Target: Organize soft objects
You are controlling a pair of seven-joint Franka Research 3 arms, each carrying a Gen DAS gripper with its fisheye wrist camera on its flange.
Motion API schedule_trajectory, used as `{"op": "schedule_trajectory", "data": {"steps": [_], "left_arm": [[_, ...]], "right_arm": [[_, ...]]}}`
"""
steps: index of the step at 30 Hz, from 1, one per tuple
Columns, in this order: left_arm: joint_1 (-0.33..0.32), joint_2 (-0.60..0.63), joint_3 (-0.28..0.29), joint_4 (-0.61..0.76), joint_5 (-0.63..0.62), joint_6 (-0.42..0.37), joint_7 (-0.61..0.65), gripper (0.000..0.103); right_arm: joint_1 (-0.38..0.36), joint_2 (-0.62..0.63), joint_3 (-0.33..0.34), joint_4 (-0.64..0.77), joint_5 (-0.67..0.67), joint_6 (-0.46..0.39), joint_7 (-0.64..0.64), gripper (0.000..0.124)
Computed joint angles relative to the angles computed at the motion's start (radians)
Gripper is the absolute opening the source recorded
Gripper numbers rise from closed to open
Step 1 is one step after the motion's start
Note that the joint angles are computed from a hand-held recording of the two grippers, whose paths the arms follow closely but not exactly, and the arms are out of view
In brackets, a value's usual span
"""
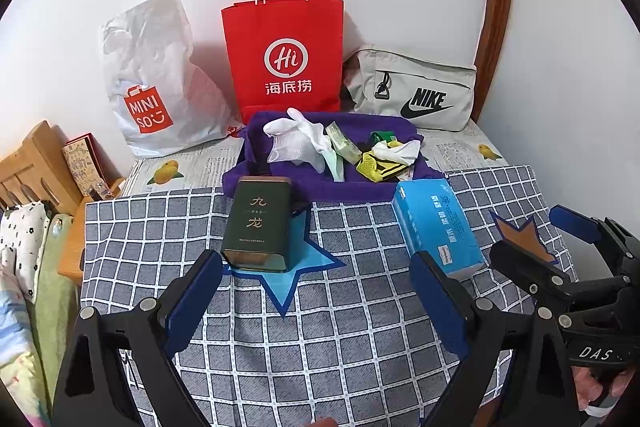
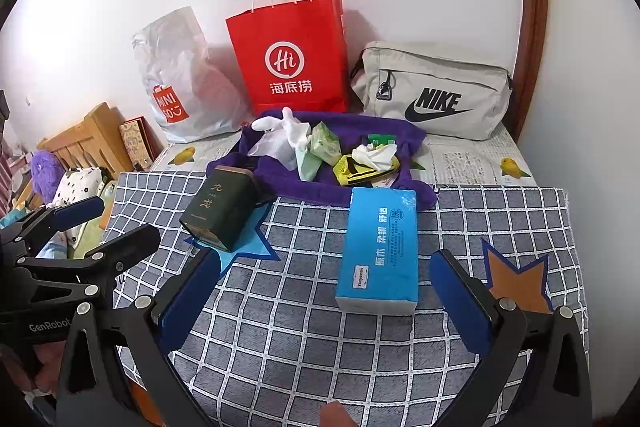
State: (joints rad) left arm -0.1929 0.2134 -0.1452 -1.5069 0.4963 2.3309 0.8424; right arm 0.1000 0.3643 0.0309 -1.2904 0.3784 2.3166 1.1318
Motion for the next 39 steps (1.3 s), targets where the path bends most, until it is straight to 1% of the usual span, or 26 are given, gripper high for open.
{"op": "schedule_trajectory", "data": {"steps": [17,39], "left_arm": [[-0.001,0.005,0.000,0.009,-0.004,-0.007,0.006,0.095],[0.006,-0.011,0.000,-0.011,-0.005,-0.010,0.011,0.095]], "right_arm": [[-0.001,-0.010,0.000,-0.012,0.007,0.002,-0.007,0.103],[0.006,0.001,-0.001,0.002,-0.004,-0.005,0.008,0.103]]}}
